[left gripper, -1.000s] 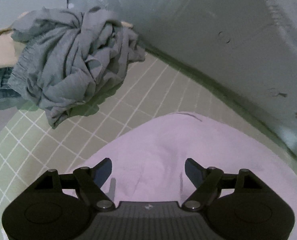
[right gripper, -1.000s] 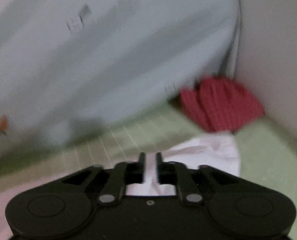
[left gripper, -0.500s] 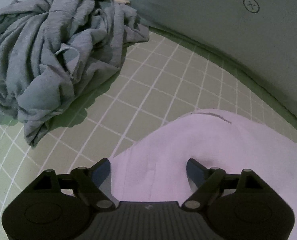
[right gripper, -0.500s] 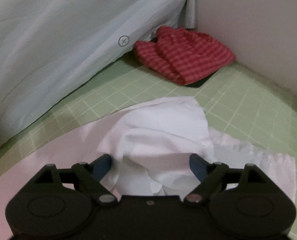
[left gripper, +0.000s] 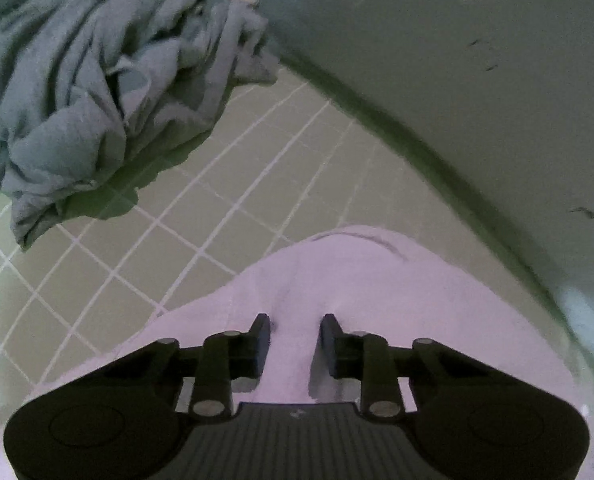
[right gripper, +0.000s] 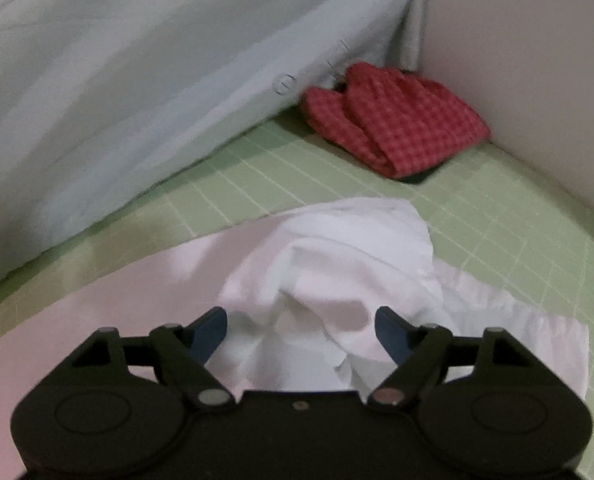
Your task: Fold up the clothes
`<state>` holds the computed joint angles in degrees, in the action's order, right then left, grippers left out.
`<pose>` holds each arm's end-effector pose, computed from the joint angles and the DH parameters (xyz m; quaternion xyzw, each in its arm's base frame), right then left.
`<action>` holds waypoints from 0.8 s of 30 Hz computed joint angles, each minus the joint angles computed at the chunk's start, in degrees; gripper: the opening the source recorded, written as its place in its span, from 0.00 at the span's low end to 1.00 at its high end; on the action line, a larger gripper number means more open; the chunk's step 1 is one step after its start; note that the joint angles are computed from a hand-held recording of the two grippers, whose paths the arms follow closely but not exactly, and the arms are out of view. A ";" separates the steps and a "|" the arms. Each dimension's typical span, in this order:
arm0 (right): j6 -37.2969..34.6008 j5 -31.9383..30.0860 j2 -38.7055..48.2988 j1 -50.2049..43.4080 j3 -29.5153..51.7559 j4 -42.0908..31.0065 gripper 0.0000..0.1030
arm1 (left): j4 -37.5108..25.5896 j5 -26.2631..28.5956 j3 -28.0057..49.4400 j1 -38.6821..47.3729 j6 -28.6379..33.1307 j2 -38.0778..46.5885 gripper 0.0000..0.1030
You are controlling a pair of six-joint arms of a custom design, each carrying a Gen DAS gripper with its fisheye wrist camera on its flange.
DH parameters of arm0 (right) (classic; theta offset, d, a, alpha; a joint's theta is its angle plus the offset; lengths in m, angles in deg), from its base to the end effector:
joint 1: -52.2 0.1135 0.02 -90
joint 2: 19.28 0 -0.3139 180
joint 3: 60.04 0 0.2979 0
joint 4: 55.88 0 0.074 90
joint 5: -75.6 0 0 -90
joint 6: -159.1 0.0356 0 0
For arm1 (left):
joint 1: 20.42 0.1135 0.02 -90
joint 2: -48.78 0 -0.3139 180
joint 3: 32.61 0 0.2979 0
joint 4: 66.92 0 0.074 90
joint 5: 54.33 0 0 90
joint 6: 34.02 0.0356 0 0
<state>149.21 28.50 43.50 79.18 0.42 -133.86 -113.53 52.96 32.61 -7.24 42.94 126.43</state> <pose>0.1812 0.0650 0.2819 0.4424 0.8157 -0.1532 0.3398 0.2939 0.0579 0.2634 -0.1770 0.9370 -0.1445 0.2640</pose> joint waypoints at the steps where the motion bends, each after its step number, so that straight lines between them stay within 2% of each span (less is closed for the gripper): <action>1: 1.47 0.43 -0.29 1.90 0.27 -0.76 0.79 | -0.39 0.83 -0.66 0.05 -0.12 -2.18 0.27; 5: 7.89 1.49 -0.16 11.25 1.32 -4.33 0.79 | -3.62 3.30 -3.67 -1.42 0.53 -11.40 0.26; 11: 15.29 0.11 1.41 25.55 2.19 -7.22 0.79 | -10.11 0.79 -8.87 -9.06 -2.18 -24.73 0.25; 14: 18.89 -1.82 1.89 31.81 1.83 -8.61 0.79 | -13.41 -4.84 -11.91 -18.39 -4.89 -31.28 0.25; 16: 20.87 -3.19 2.02 35.68 1.37 -9.30 0.79 | -15.23 -10.30 -13.53 -26.70 -9.06 -33.97 0.25; 20: 22.57 -6.06 2.64 40.00 0.51 -9.31 0.79 | -16.09 -15.26 -16.80 -34.46 -15.64 -36.22 0.26; 24: 21.99 -7.54 3.19 40.61 0.15 -8.14 0.79 | -16.71 -14.25 -16.41 -32.99 -14.62 -37.88 0.28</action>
<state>171.21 20.96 46.69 119.79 0.57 -142.00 -130.25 38.71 16.20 -40.23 28.32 88.55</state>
